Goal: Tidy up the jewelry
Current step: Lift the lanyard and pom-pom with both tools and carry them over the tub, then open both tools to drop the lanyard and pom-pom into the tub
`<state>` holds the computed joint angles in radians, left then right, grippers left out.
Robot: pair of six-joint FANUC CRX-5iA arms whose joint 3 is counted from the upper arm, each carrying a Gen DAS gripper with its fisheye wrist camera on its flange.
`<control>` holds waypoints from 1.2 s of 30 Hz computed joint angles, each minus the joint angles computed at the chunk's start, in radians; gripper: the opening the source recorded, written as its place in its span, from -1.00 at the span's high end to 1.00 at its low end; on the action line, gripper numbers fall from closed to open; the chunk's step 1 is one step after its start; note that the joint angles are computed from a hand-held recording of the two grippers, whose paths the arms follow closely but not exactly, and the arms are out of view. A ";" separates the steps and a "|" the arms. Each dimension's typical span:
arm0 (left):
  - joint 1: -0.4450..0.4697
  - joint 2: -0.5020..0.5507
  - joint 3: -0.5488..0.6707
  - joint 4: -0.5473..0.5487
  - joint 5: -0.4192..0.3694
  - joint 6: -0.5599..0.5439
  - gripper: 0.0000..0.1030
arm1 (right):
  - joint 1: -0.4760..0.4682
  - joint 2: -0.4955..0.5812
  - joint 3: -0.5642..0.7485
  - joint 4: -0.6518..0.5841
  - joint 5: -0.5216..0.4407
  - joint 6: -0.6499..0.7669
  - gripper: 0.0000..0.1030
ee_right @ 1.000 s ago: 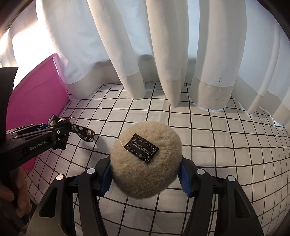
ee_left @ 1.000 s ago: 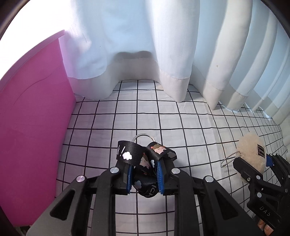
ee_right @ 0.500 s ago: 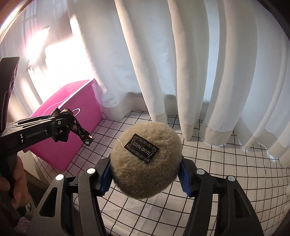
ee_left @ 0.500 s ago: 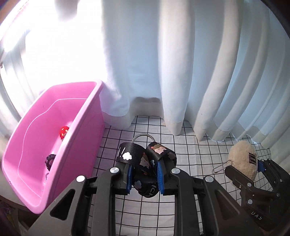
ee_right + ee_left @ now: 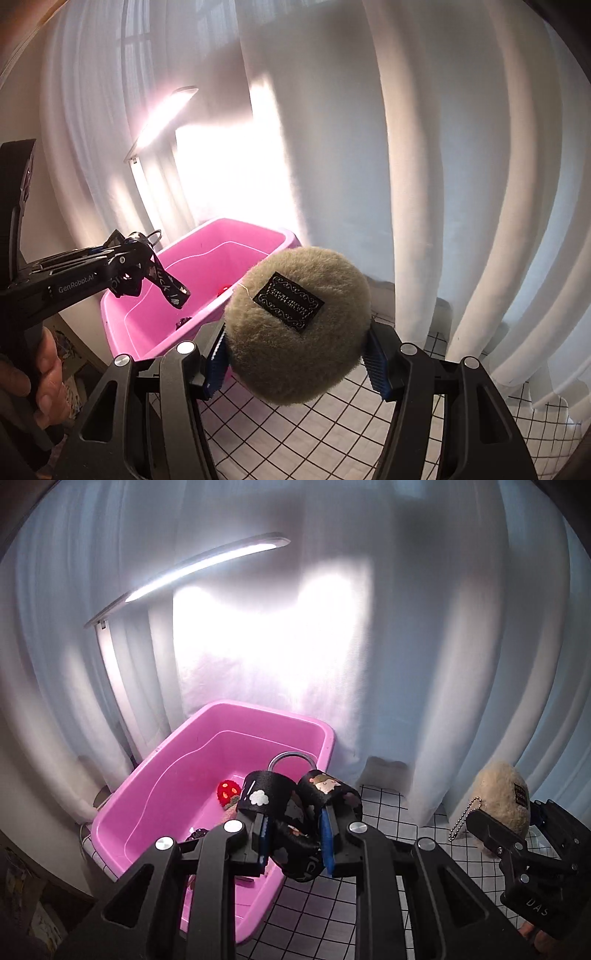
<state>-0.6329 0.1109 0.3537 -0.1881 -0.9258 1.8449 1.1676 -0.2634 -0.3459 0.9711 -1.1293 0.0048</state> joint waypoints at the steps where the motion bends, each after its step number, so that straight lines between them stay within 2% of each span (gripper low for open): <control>1: 0.017 0.002 0.005 0.000 -0.004 0.000 0.58 | -0.023 0.027 0.030 -0.005 0.033 0.026 -0.14; 7: 0.122 0.019 0.013 0.025 -0.005 -0.008 0.58 | -0.143 0.198 0.225 -0.107 0.202 0.227 -0.14; 11: 0.188 0.053 0.022 0.054 -0.019 -0.029 0.58 | -0.194 0.322 0.368 -0.209 0.257 0.356 -0.14; 15: 0.232 0.102 0.054 0.083 -0.064 -0.040 0.58 | -0.235 0.428 0.499 -0.338 0.272 0.482 -0.14; 21: 0.250 0.157 0.083 0.094 -0.127 -0.021 0.58 | -0.273 0.560 0.688 -0.525 0.220 0.671 -0.14; 26: 0.258 0.197 0.107 0.098 -0.208 0.026 0.57 | -0.304 0.638 0.813 -0.669 0.129 0.801 -0.14; 31: 0.259 0.221 0.117 0.086 -0.253 0.052 0.55 | -0.326 0.704 0.898 -0.740 0.043 0.842 -0.15; 33: 0.257 0.226 0.120 0.081 -0.263 0.058 0.41 | -0.325 0.714 0.906 -0.736 0.016 0.836 -0.19; 34: 0.258 0.228 0.121 0.086 -0.267 0.060 0.20 | -0.325 0.722 0.910 -0.728 0.004 0.830 -0.22; 35: 0.257 0.232 0.130 0.083 -0.280 0.068 -0.18 | -0.325 0.728 0.915 -0.720 -0.008 0.820 -0.27; 36: 0.253 0.235 0.137 0.070 -0.292 0.084 -0.31 | -0.326 0.734 0.920 -0.710 -0.017 0.806 -0.31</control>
<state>-0.3795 0.3455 0.4910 -0.1180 -1.2178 1.9294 0.8414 0.4710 0.5741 0.2606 -1.1458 0.8112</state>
